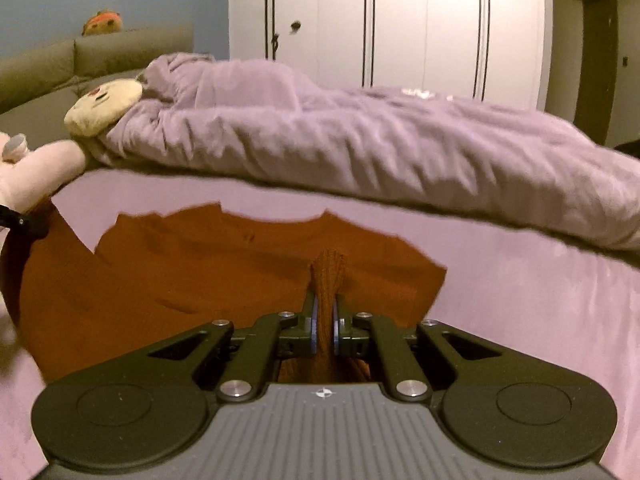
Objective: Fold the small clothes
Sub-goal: 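Lift the hem with both grippers and fold it up toward the collar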
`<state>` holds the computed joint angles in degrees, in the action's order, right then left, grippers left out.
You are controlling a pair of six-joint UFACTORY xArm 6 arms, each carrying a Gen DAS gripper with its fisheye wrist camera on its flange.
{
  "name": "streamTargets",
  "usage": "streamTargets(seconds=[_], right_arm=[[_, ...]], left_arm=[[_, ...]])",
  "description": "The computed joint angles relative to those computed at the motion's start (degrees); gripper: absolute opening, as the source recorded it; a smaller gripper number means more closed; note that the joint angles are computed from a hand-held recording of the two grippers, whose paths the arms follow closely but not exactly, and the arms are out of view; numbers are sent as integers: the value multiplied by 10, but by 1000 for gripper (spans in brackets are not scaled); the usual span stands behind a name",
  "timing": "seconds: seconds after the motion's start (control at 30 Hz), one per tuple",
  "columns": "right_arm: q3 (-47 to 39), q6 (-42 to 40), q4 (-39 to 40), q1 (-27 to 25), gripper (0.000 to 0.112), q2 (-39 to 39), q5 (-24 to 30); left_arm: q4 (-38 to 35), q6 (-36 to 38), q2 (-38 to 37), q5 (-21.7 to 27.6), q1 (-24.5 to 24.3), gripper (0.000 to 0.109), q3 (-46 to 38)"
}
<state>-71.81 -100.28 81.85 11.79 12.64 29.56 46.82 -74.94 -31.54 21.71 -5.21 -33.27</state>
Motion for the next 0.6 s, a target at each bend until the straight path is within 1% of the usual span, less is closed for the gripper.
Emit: streamTargets(seconds=[0.1, 0.2, 0.23, 0.33, 0.43, 0.6], right_arm=[[-24, -11, 18, 12, 6, 11, -20], [-64, -42, 41, 33, 6, 40, -59], [-79, -39, 39, 38, 6, 51, -68], [-139, 2, 7, 52, 6, 103, -93], [-206, 60, -42, 66, 6, 163, -122], [-323, 192, -171, 83, 5, 268, -162]], left_arm=[[27, -11, 22, 2, 11, 7, -28], [53, -10, 55, 6, 20, 7, -60], [64, -10, 69, 8, 24, 7, -72], [84, -17, 115, 8, 41, 7, -108], [96, -26, 162, 3, 58, 7, -142], [113, -34, 233, 0, 82, 7, -194]])
